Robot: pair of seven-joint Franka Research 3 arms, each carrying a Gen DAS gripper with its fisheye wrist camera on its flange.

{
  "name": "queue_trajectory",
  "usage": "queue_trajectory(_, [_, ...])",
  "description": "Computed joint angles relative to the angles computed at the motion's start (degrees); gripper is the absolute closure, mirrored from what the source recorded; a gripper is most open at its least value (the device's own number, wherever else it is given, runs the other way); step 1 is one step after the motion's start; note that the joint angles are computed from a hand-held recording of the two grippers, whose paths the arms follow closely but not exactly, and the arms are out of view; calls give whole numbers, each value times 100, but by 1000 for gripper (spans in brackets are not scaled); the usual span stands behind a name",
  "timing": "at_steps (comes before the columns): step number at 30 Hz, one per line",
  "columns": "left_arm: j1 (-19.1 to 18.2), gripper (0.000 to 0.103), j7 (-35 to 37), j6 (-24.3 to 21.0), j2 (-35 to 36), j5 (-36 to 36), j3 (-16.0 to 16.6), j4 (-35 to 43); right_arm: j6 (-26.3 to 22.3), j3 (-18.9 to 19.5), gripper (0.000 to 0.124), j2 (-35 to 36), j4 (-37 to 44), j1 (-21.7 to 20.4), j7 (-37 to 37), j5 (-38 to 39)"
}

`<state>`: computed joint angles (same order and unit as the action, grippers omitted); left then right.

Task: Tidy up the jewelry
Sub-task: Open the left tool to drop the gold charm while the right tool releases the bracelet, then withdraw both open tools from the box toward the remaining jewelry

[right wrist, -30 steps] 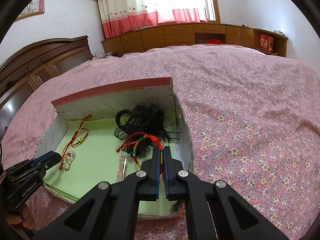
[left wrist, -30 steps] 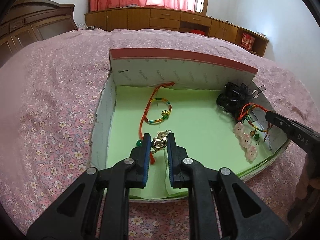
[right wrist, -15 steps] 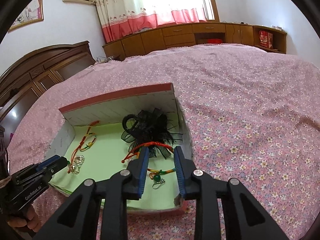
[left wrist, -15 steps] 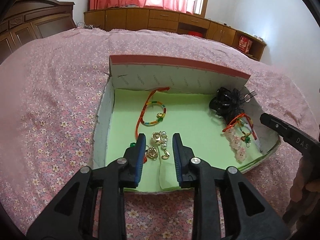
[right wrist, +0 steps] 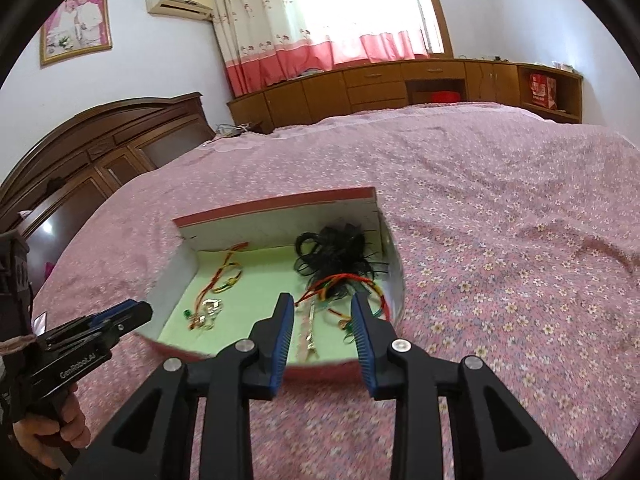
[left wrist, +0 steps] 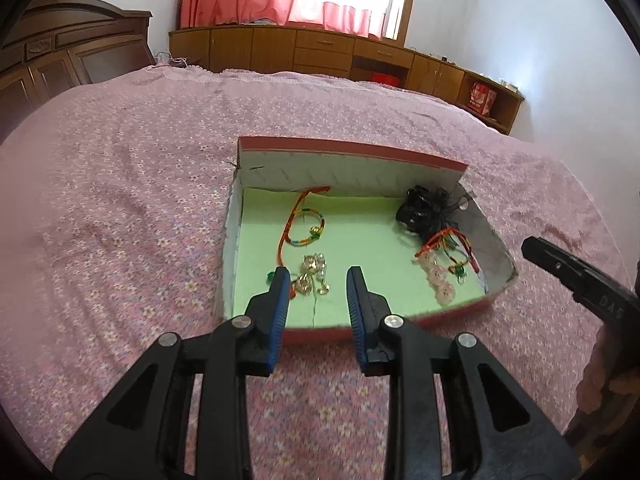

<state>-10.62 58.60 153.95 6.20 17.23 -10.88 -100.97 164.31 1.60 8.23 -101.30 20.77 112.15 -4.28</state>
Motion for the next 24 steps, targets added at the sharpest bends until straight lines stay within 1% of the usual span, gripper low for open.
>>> queue_trajectory(3, [-5, 82, 11, -31, -184, 6, -12, -177, 35, 100, 90, -204, -200, -15, -171, 174])
queue_trajectory(8, [19, 82, 315, -95, -467, -392, -54, -449, 13, 229, 90, -480, -477, -24, -338, 345])
queue_trajectory(18, [-6, 82, 685, -286, -970, -917, -31, -932, -183, 443, 90, -925, -989, -48, -680, 728])
queue_trajectory(24, [-27, 82, 723, -461, -1198, -1002, -18, -1197, -334, 526, 90, -1103, -1234, -30, -839, 922])
